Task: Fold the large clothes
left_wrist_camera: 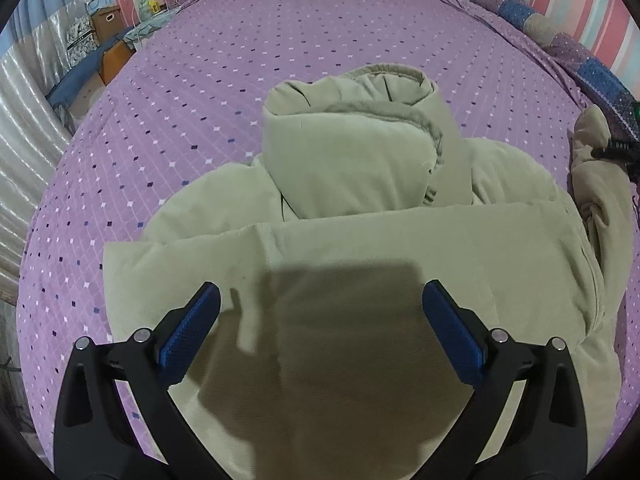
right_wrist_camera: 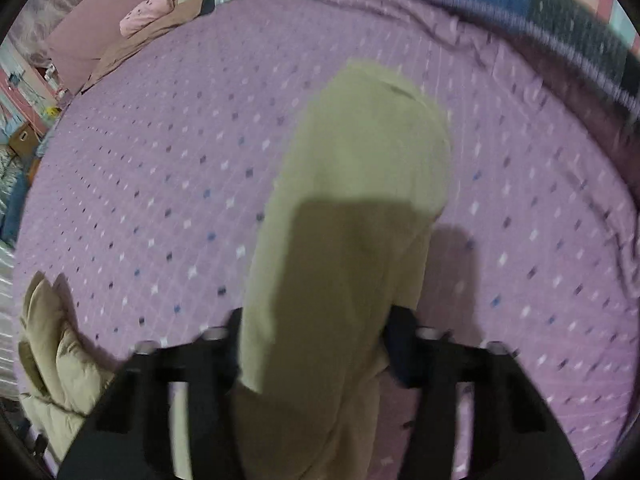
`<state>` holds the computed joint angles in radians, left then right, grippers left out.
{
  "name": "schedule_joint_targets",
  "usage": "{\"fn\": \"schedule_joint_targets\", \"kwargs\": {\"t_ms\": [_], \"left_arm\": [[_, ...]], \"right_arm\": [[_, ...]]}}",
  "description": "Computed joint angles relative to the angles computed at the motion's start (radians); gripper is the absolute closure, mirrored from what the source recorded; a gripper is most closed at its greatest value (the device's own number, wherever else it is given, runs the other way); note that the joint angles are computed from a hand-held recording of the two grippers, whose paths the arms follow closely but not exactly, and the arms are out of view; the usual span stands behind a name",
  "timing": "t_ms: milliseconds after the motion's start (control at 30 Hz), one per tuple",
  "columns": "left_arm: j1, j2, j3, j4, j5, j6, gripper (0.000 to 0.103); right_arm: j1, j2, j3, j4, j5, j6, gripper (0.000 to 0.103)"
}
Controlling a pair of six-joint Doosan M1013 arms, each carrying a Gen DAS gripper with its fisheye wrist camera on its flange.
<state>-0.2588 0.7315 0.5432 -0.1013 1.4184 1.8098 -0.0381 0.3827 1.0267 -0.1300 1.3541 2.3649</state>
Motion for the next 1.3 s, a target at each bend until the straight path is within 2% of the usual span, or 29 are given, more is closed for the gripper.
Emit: {"fn": "schedule_joint_targets", "kwargs": {"t_ms": [67,167,367,500,700,800,900,1033,1167,1300], "left_arm": [[-0.001,-0.003,0.005,-0.003,0.002,-0.006,0.003],[-0.005,-0.023,0.040,0.022,-0.022,-0.019,0.003],[0.000,-0.069,0.086,0.008,-0.056,-0.005,0.003],[0.010,-0.100,0.111,-0.014,-0.082,-0.006,0.003],[0.033,-0.120,0.116,-0.024,-0.095,-0.023,0.003],[0.045,-0.126,0.118,-0.030,-0.100,-0.024,0.003],[0.056,-0.125,0.116,-0.011,-0.090,-0.024,0.003],[0.067,-0.126,0.131,0.000,-0.087,-0.034,0.003],[0.070,-0.118,0.139,0.014,-0.076,-0.044,0.003],[0.065,-0.109,0.144,0.038,-0.061,-0.047,0.003]], "right_arm": [[0.002,-0.029,0.054,0.007,-0.042,-0.018,0.074],[0.004,-0.080,0.116,0.013,-0.098,-0.033,0.081],[0.027,-0.157,0.144,-0.030,-0.130,-0.059,0.083],[0.051,-0.172,0.098,-0.013,-0.156,-0.077,0.083],[0.116,-0.106,-0.061,0.067,-0.150,-0.176,0.082],[0.172,-0.035,-0.174,0.113,-0.100,-0.278,0.083],[0.199,0.024,-0.241,0.196,-0.066,-0.340,0.083],[0.242,0.081,-0.276,0.275,-0.009,-0.414,0.085],[0.292,0.129,-0.293,0.213,0.068,-0.461,0.085],[0.306,0.125,-0.270,0.153,0.075,-0.482,0.083]]}}
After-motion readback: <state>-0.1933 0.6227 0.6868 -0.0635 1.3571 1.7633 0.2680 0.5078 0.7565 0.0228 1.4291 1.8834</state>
